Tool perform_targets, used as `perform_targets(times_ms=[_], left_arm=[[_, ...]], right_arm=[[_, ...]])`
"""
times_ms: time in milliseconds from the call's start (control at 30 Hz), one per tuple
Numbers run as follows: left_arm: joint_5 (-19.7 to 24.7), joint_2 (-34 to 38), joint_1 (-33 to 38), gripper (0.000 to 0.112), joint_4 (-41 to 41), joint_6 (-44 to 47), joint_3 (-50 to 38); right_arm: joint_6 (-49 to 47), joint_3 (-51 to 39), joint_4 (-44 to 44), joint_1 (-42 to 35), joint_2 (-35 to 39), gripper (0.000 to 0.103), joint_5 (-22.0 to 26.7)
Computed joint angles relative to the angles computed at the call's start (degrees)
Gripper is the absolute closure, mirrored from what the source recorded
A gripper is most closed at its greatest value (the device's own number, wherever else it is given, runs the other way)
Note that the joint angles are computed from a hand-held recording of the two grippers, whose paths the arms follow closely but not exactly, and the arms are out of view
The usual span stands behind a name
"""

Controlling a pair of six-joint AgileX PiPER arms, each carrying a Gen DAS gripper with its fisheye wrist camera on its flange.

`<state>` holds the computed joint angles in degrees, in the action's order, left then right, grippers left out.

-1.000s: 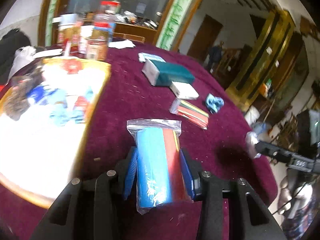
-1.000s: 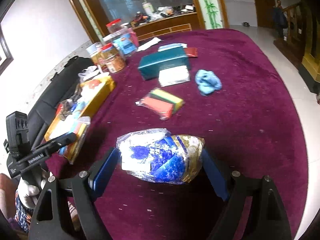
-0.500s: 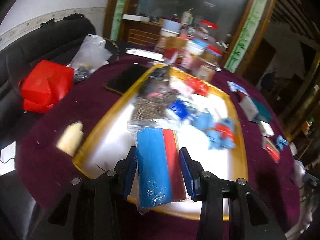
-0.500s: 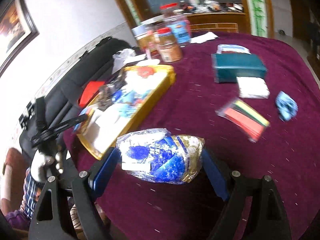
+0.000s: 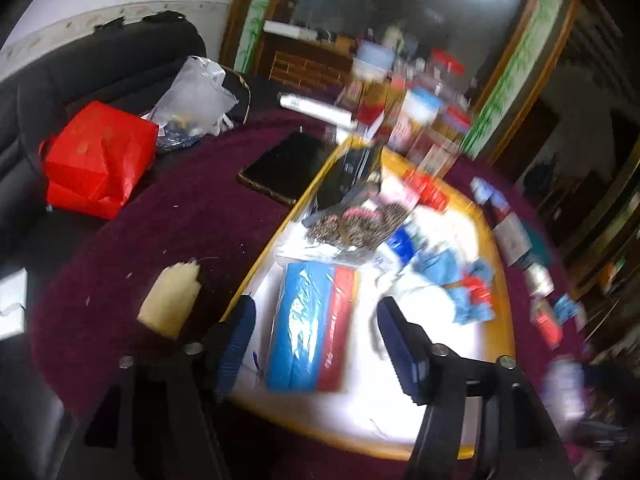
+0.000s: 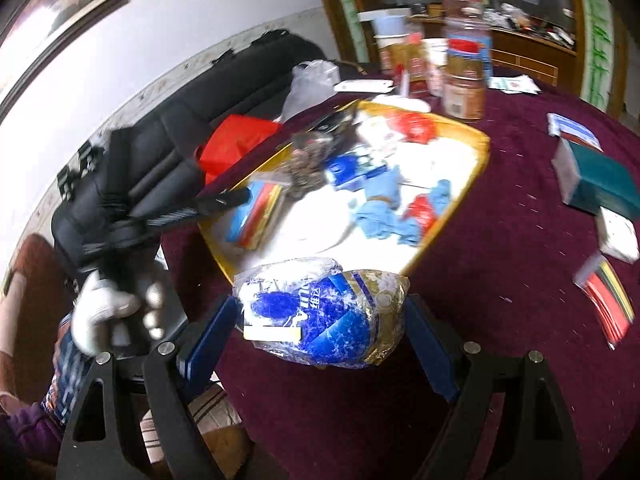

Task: Organize soft objects
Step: 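Drop the blue-red pack into the tray with left tool while right tool carries blue bag over it, then release the blue patterned bag into the tray with the right tool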

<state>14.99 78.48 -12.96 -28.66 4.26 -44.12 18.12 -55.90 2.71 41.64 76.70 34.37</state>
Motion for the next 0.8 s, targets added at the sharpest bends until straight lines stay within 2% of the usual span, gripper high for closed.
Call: perform_targets(times_ms=[133,200,267,367,500,567,667,800], left_arm=[[-1.47,-11.25,3.09,0.035,-15.94,13.14,8.35],[-1.06,-15.62,4.99,0.032,-19.9,16.57,11.5],[0.34,-18.71,7.03,0.032,-21.8,17.95,13.59],[3.81,-22.82,12.52,0.031,-28.58,25.09,16.59],[5.75,-24.16,16.3,0.031,-30.31,28.45,17.43],[5.25,-23.88,16.45,0.031,-31.79,30.2,17.67],[5.66,-22.01,16.57,0.03,-35.15,33.82,17.74],[6.23,-20.37,16.54,0.026,-37.31,36.09,18.18]], right_arm=[[1.87,-5.71,-4.28,3.11,7.07,0.019,0.84],[4.89,-10.01,-10.65,5.88,11.53,0.019,2.6],[7.86,-14.78,-19.48,9.5,16.46,0.019,5.57],[7.47,-21.01,-28.28,13.64,22.82,0.019,9.63],[6.9,-27.03,-40.49,17.14,29.9,0.019,12.65],[5.37,-30.1,-43.03,17.04,33.19,0.019,13.58],[2.07,-32.04,-41.46,15.53,35.37,0.016,13.77],[2.21,-29.24,-38.78,14.03,32.25,0.014,10.89]])
